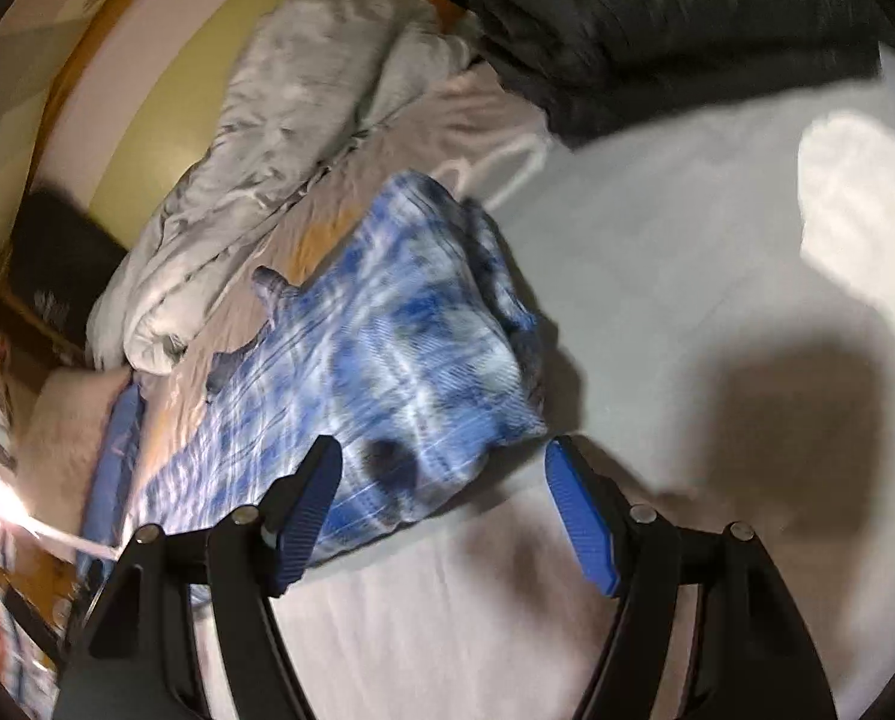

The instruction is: Fold large clothes

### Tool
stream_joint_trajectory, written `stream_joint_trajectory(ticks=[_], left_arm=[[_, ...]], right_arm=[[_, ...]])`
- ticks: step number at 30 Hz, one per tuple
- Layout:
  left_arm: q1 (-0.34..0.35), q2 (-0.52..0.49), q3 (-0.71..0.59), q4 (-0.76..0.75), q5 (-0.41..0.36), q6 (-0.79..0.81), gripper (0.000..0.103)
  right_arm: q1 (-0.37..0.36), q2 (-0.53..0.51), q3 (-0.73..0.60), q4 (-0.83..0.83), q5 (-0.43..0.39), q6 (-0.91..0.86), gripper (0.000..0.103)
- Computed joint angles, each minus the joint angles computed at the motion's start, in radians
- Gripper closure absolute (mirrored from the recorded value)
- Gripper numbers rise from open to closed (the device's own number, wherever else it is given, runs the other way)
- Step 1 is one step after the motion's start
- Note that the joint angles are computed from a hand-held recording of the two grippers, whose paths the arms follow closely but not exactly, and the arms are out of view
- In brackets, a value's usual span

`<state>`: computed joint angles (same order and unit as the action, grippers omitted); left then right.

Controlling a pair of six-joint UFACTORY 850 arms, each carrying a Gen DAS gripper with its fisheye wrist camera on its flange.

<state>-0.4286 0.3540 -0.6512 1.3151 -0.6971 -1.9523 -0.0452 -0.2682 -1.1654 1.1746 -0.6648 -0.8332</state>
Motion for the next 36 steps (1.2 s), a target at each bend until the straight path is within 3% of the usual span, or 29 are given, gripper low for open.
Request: stream_joint_trajectory(ticks=[4, 6, 7, 8, 11, 16, 19, 23, 27, 30, 33, 36], left_arm=[[-0.007, -0.008, -0.002, 0.0, 0.002, 0.003, 0.016], [-0.016, -0.018, -0.009, -0.007, -0.012, 0.02, 0.016], [-0.021, -0.023, -0.013, -0.011, -0.022, 0.029, 0.016], [-0.028, -0.028, -0.015, -0.007, -0.037, 0.033, 0.016], [-0.037, -0.032, -0.02, -0.001, -0.06, 0.036, 0.016], [-0.032, -0.006, -0.015, 0.013, -0.047, 0.009, 0.016], [-0.025, 0.018, -0.007, 0.012, -0.042, -0.001, 0.016], [-0.02, 0.061, 0.008, 0.026, -0.085, -0.026, 0.016], [0.012, 0.103, 0.027, 0.032, -0.056, -0.056, 0.016], [0.024, 0.109, 0.03, 0.021, -0.051, -0.045, 0.016], [0.028, 0.111, 0.031, 0.022, -0.042, -0.044, 0.016], [0.031, 0.118, 0.035, 0.026, -0.028, -0.045, 0.016]], right_arm=[[-0.012, -0.032, -0.003, 0.142, -0.022, -0.007, 0.035], [-0.002, -0.039, -0.009, 0.162, 0.006, 0.011, 0.055], [0.008, -0.051, -0.022, 0.133, 0.011, 0.03, 0.074], [0.016, -0.059, -0.032, 0.11, 0.012, 0.041, 0.081], [0.048, -0.019, -0.011, 0.061, 0.114, 0.034, 0.087], [0.176, 0.091, 0.026, -0.181, 0.411, 0.033, 0.089], [0.243, 0.132, 0.045, -0.192, 0.495, -0.051, 0.089], [0.311, 0.16, 0.059, -0.016, 0.468, -0.298, 0.088], [0.385, 0.167, 0.079, 0.096, 0.46, -0.439, 0.088], [0.44, 0.15, 0.091, 0.01, 0.476, -0.381, 0.088], [0.469, 0.105, 0.084, -0.175, 0.453, -0.201, 0.088], [0.489, 0.112, 0.128, -0.098, 0.482, -0.293, 0.086]])
